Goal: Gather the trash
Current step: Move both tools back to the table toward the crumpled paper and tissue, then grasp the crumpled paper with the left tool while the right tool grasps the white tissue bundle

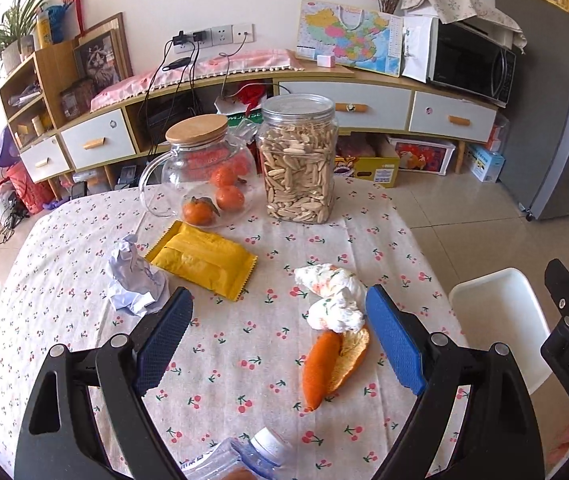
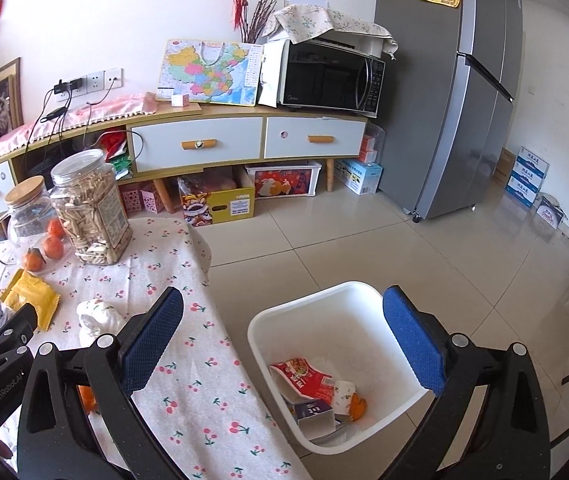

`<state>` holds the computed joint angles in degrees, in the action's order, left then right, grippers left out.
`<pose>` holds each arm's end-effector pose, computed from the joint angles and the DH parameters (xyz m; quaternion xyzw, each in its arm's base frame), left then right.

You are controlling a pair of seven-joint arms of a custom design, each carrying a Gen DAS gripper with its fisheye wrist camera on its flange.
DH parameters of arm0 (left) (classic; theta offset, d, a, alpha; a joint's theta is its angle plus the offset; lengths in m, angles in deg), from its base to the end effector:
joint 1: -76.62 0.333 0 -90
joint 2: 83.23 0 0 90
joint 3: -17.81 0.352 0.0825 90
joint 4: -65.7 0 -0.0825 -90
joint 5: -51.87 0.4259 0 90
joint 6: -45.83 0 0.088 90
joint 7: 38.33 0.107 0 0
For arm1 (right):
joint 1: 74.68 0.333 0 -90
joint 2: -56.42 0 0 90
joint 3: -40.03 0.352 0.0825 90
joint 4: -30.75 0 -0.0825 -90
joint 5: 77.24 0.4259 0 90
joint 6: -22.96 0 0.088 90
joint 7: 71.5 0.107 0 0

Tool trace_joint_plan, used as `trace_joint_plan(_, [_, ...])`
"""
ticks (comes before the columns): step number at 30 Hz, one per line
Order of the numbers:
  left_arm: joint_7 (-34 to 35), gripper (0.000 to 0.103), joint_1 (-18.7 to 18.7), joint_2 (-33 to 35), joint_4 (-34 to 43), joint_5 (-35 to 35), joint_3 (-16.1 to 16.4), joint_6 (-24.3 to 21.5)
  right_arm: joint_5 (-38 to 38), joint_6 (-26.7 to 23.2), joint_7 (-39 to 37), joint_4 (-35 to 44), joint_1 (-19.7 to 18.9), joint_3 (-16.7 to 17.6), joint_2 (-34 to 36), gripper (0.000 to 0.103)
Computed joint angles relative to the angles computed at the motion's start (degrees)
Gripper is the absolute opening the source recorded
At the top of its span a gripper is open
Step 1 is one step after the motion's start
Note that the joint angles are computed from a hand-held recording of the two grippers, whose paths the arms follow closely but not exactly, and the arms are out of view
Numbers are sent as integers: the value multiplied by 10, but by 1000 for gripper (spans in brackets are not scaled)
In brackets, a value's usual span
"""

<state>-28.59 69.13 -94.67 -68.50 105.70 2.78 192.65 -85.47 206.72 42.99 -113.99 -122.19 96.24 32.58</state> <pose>0.4884 -0.2200 0.4619 -0.7414 0.5500 -0.2109 0.3215 0.4997 0.1186 0.4693 -0.6276 0.6265 -0.3665 0.2816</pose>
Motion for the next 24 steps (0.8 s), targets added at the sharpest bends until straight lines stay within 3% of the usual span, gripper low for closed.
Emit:
trace_joint_plan(10, [13,86,44,8,-20,-44,39,-41,-25,-14,20,28,-14,63,25,96])
trace_joint_plan(13, [2,84,62,15,-22,-25,48,-40,-37,-22,25,38,-14,69,48,96])
trace_joint_plan(19, [59,62,86,39,-32,-84,80,29,-59,-80,10,73,52,10,150,96])
trace_joint_plan(21, [74,49,90,47,-32,-93,79,36,-20,-98,-40,83,113,-41,183,96])
trace_joint_plan(22, [81,35,91,47,-32,-94,79,38,10,-105,-69,88,138,-62,196,96])
trace_joint_plan(24, [79,29,95,41,-35,-84,76,42,83,-118,-128,97,179,-92,215,96])
